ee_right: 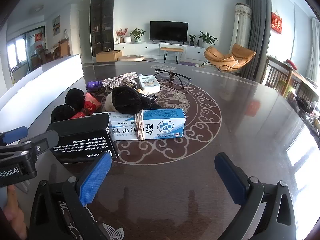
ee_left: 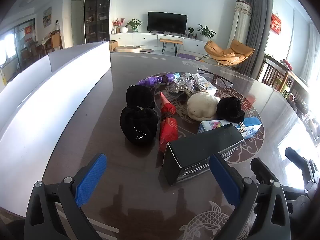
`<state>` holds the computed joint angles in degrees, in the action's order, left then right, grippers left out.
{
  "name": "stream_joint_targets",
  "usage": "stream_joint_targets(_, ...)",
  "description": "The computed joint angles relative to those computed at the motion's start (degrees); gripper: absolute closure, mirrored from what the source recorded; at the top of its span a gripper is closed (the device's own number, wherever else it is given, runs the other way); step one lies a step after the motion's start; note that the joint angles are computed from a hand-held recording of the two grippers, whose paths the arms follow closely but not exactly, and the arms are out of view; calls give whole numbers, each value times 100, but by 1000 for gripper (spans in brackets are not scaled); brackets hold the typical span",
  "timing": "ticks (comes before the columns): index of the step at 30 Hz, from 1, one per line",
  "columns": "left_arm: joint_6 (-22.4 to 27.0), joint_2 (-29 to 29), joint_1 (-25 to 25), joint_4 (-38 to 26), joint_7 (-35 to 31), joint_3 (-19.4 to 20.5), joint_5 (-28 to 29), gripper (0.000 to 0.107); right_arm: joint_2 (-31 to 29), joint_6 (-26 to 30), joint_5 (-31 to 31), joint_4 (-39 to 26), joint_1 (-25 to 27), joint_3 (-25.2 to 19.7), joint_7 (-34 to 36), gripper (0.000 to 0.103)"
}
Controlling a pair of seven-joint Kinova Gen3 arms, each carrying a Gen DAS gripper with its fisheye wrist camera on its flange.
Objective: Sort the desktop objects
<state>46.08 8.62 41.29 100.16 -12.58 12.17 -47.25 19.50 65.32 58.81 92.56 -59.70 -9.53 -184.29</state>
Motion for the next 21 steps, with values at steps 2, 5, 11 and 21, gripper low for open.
stream_joint_targets(2,7,9,-1,-9,-14,3,8,4,13,-3,-1,-9,2,1,-7,0)
stream_joint_targets(5,28,11,11,-14,-27,6,9,4,-1,3,-32,-19,4,-5,2,0)
stream_joint_targets(11,15,25,14,-12,-61,1,31,4,-6,23,-69,-31,3,-8,41,0)
stream_joint_targets(21,-23,36,11,-14,-111,-11,80,4,32,22,-170,-104,25,21,158,0)
